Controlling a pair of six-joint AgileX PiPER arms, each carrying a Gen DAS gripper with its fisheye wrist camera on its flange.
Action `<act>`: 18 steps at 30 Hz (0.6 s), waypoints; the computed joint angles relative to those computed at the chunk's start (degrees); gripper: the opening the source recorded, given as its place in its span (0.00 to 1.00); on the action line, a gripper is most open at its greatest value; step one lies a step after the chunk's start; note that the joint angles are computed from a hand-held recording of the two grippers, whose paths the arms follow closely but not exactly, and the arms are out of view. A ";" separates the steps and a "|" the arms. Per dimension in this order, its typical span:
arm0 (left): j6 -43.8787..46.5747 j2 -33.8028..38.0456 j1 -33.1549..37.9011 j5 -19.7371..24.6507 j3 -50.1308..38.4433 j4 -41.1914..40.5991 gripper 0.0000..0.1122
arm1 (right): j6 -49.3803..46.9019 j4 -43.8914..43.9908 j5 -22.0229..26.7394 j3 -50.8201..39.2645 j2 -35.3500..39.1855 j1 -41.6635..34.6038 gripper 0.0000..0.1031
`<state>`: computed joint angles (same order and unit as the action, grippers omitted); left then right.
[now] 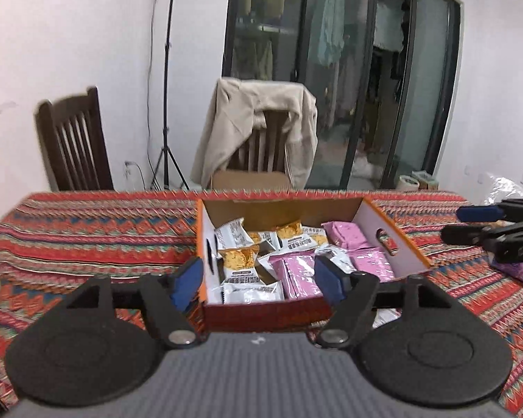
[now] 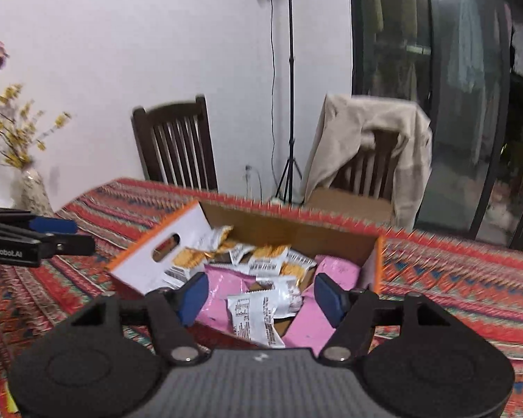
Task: Organize snacks
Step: 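Withdraw both tools and reach toward packets on the table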
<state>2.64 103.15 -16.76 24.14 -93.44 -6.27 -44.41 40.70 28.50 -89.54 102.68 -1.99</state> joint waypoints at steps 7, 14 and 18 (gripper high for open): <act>-20.75 -23.08 -4.29 -8.30 26.06 18.55 0.73 | -15.93 13.13 0.24 21.72 -23.32 -4.98 0.74; -60.85 -44.77 -15.99 -5.51 47.90 51.77 0.77 | -25.50 21.32 8.71 40.59 -45.42 -13.54 0.80; -83.77 -54.16 -32.97 9.44 56.67 69.07 0.78 | -29.26 23.95 17.91 50.57 -56.67 -22.70 0.81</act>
<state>-81.13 48.99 -49.73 33.57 -36.77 62.80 -73.67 64.64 46.41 -38.97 46.01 -24.69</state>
